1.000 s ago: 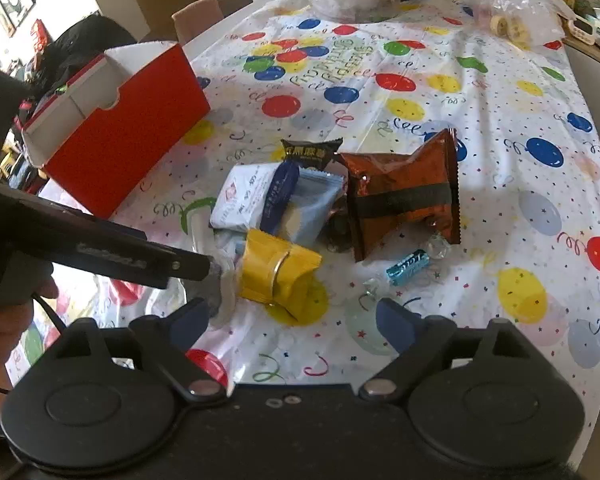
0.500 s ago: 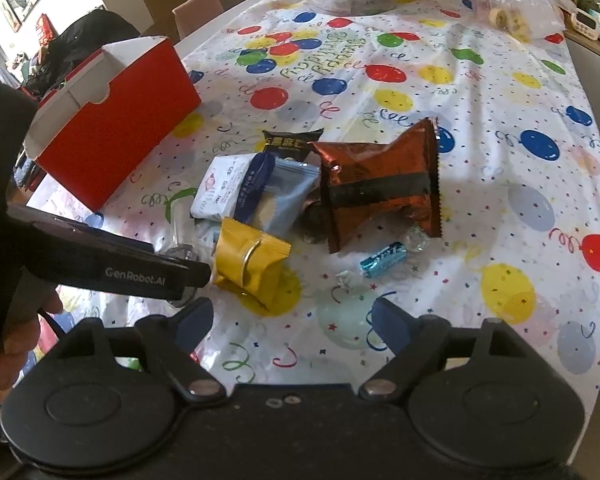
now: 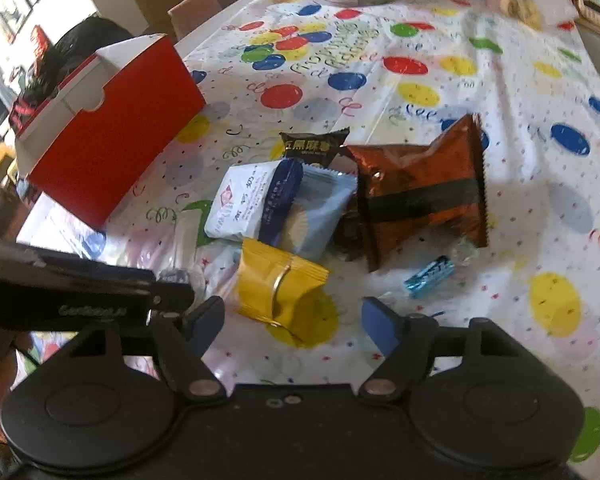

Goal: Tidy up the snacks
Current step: 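Grasp the clear-wrapped dark snack with left tool while right tool grasps yellow packet, then carry both snacks into the red box and open both tools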

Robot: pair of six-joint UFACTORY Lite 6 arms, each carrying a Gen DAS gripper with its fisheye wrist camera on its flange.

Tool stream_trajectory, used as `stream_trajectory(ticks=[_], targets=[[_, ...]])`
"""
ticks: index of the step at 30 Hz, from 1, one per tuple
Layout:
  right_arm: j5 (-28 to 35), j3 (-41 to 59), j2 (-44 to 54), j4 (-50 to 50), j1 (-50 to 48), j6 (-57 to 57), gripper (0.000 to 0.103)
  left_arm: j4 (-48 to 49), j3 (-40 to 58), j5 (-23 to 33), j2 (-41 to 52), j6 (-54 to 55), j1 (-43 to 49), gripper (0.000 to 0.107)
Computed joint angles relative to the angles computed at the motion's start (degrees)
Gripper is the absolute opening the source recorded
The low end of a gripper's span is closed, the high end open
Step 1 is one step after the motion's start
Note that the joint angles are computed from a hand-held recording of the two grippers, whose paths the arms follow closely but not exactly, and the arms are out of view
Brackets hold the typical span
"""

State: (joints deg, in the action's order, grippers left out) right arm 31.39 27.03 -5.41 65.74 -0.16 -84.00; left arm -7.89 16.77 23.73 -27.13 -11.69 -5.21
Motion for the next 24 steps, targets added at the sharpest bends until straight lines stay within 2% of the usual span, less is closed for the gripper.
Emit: stream_trajectory(ticks=[5, 11, 17, 24], targets=[[-3.1, 0.1, 1.8, 4.4, 4.3, 1.6, 0.070, -0.8, -1.2, 1.8, -2.9, 2.9, 3.4, 0.039], [-6.9, 0.0, 2.7, 8.5, 7.5, 3.2, 0.046, -2.0, -1.9, 2.8, -5.2, 5.2, 4.9, 0.039], [-5.0, -1.3, 0.8, 7.2, 6.0, 4.1, 0.044, -3.4, -2.0, 3.9, -6.4, 7.4, 5.9, 0.039], [-0.2, -4.2, -8.3, -1.9, 2.9, 12.2, 0.044, -7.0, -1.8, 8.5, -12.4, 14.2, 8.5, 0.039]])
